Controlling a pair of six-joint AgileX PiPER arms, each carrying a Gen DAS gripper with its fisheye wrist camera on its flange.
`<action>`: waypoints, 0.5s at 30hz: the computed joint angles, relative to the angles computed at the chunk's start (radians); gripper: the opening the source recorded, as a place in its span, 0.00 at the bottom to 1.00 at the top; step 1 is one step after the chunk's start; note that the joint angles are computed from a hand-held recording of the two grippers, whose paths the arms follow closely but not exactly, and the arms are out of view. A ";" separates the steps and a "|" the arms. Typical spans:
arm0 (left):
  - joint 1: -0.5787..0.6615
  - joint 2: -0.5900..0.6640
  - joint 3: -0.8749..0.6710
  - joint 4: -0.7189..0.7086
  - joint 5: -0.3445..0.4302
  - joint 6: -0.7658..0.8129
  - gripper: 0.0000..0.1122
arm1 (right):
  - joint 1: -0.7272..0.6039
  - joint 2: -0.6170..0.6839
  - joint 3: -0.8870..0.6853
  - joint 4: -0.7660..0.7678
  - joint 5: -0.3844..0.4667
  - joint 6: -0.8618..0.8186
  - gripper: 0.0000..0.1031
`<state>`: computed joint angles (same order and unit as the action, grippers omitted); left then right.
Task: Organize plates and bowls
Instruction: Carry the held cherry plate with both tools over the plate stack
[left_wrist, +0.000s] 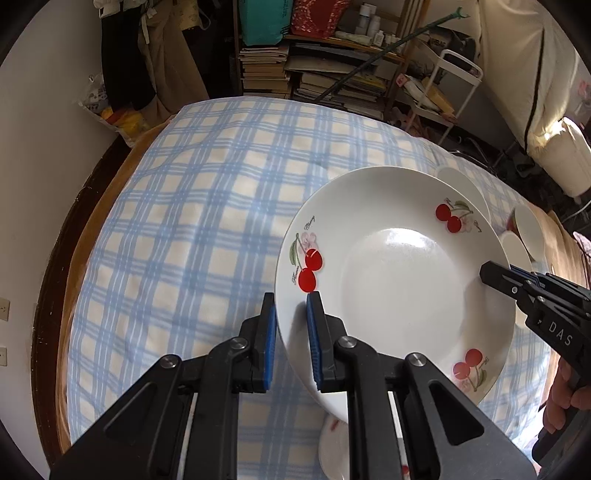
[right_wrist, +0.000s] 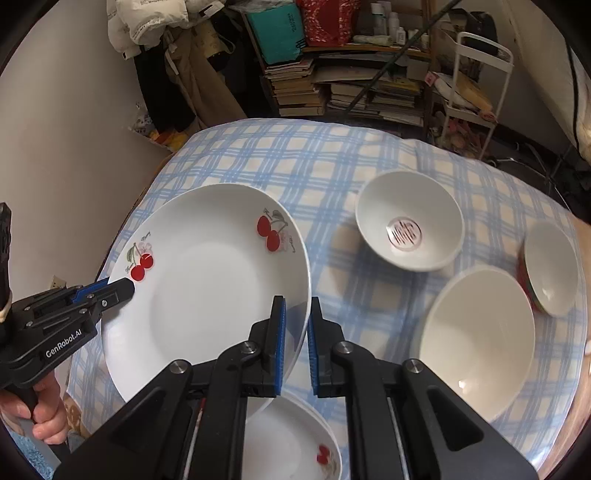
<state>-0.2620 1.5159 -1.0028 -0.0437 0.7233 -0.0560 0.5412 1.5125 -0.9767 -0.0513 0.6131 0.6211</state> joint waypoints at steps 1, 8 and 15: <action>-0.009 -0.017 0.015 0.007 -0.001 -0.013 0.14 | 0.007 -0.019 0.017 -0.006 0.003 0.013 0.12; -0.083 -0.138 0.126 0.051 -0.005 -0.084 0.14 | 0.066 -0.139 0.123 -0.066 0.017 0.121 0.12; -0.135 -0.231 0.211 0.054 0.003 -0.130 0.14 | 0.137 -0.243 0.216 -0.135 0.031 0.260 0.12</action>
